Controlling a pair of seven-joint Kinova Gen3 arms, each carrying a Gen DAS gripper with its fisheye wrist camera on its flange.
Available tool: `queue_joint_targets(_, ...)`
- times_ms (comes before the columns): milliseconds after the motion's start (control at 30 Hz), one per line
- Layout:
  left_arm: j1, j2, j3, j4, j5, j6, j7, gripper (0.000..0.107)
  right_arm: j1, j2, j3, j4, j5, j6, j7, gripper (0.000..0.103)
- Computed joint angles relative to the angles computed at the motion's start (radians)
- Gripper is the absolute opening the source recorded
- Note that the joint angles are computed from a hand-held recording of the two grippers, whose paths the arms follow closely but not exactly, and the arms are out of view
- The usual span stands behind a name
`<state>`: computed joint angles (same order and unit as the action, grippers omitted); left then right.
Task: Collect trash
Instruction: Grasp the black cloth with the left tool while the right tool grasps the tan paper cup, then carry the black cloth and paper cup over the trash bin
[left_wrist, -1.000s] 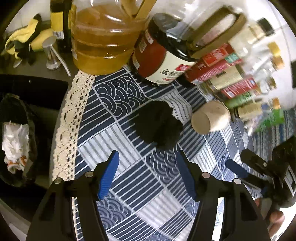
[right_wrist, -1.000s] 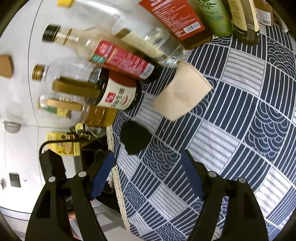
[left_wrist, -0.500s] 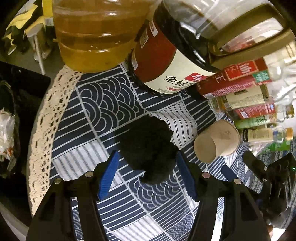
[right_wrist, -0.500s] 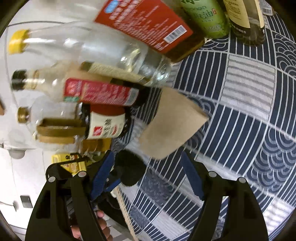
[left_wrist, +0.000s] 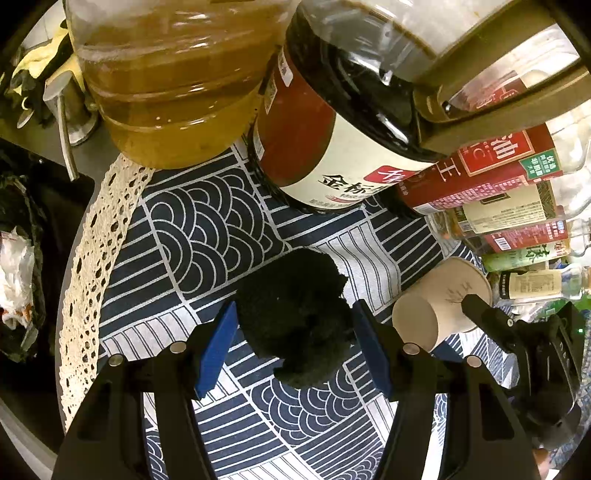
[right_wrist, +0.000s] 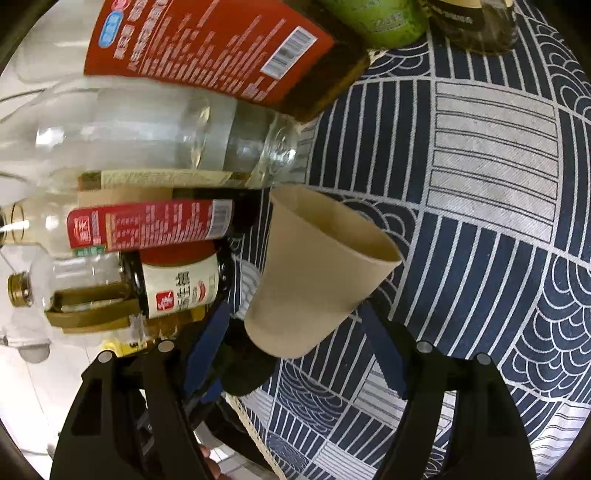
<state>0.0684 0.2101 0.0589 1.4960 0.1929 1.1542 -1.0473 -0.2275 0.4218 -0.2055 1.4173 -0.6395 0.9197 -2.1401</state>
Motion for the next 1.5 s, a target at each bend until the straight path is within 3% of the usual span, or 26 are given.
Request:
queue_joint_targets(300, 0.001, 0.012, 0.003, 0.002, 0.002, -0.025, -0.002, 0.061, -0.03, 0.017, 0.024, -0.031, 0.077, -0.007, -0.089, 0.063)
queue_joint_targets(800, -0.037, -0.067, -0.002, 0.082, 0.067, -0.05, -0.118, 0.058, -0.06, 0.013, 0.0, -0.076, 0.112, 0.001, -0.077, 0.061)
queue_joint_targets(1000, -0.034, -0.144, -0.01, 0.123, 0.042, -0.063, -0.146, 0.057, -0.097, -0.017, -0.001, -0.066, 0.138, 0.015, -0.07, 0.061)
queue_joint_targets(1500, -0.157, -0.289, -0.114, 0.214, 0.078, 0.032, -0.379, 0.058, -0.343, 0.022, -0.017, -0.23, 0.33, 0.187, -0.067, 0.061)
